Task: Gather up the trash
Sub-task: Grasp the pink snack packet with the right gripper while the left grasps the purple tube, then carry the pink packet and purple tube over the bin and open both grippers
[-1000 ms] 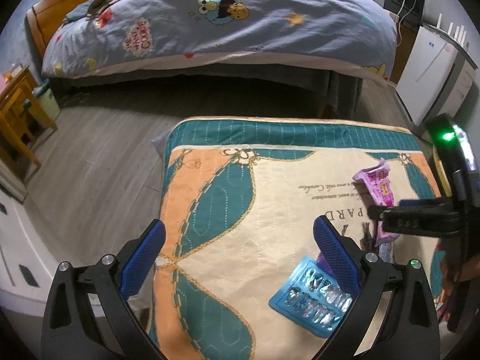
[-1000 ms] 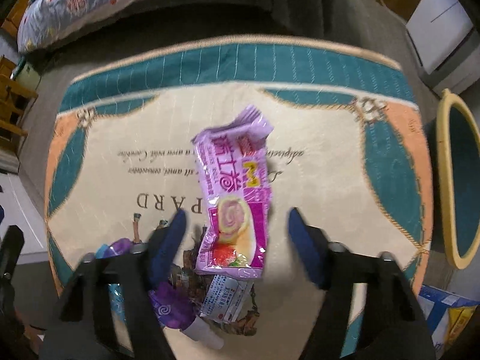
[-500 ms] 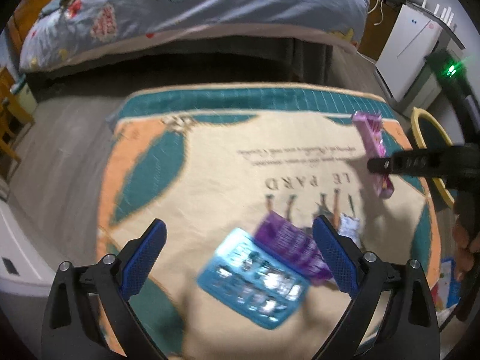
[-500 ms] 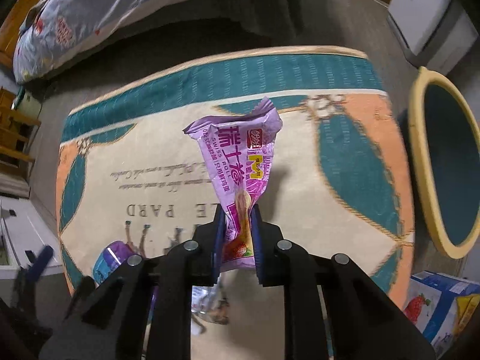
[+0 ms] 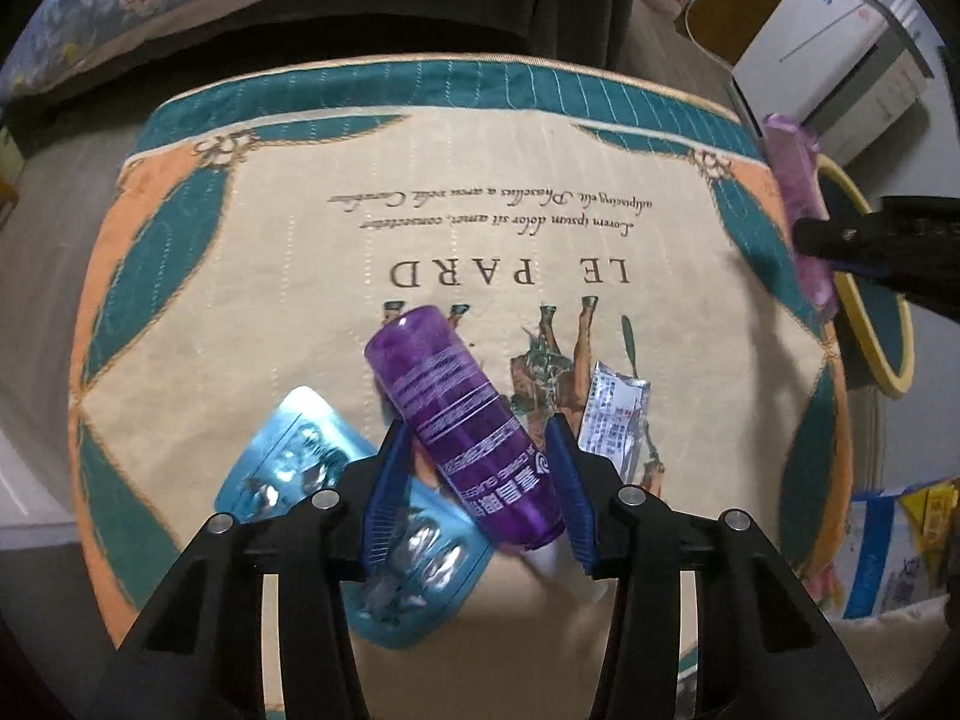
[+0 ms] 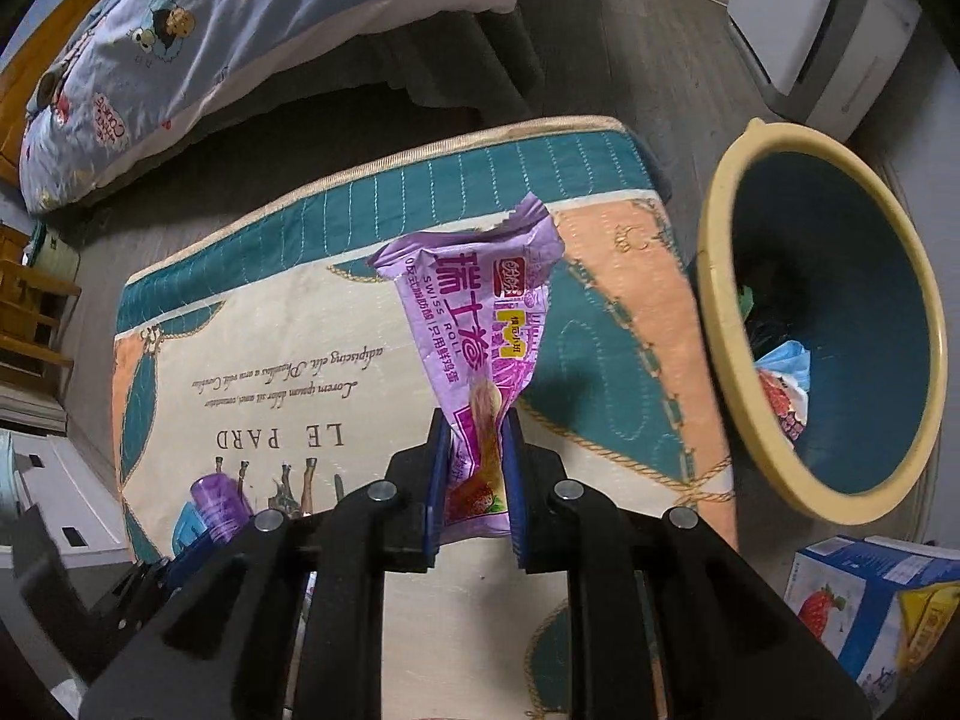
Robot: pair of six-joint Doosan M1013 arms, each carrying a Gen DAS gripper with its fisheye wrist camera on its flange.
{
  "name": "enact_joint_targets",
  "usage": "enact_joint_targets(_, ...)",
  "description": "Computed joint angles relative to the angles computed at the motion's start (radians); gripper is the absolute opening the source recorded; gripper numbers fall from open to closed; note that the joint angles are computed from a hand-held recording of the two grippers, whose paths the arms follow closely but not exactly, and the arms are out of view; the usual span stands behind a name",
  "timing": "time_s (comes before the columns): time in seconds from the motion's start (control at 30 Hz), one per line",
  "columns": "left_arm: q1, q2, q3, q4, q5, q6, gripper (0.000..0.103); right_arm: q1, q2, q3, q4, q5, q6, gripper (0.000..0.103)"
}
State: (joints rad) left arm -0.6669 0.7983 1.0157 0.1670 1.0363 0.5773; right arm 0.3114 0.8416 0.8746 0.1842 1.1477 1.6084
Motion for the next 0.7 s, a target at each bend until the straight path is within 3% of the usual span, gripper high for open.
enact_joint_targets(0.23, -0.006, 0.036, -0.069, 0.036, 0.037, 0.036, 0.036, -0.023, -0.017, 0.017, -0.001, -0.024, -0.015, 0.016)
enact_joint_targets(0.7, -0.064, 0.036, -0.213, 0.344, -0.012, 0.092, 0.033, -0.083, -0.072, 0.086, 0.043, -0.116, -0.011, 0.017)
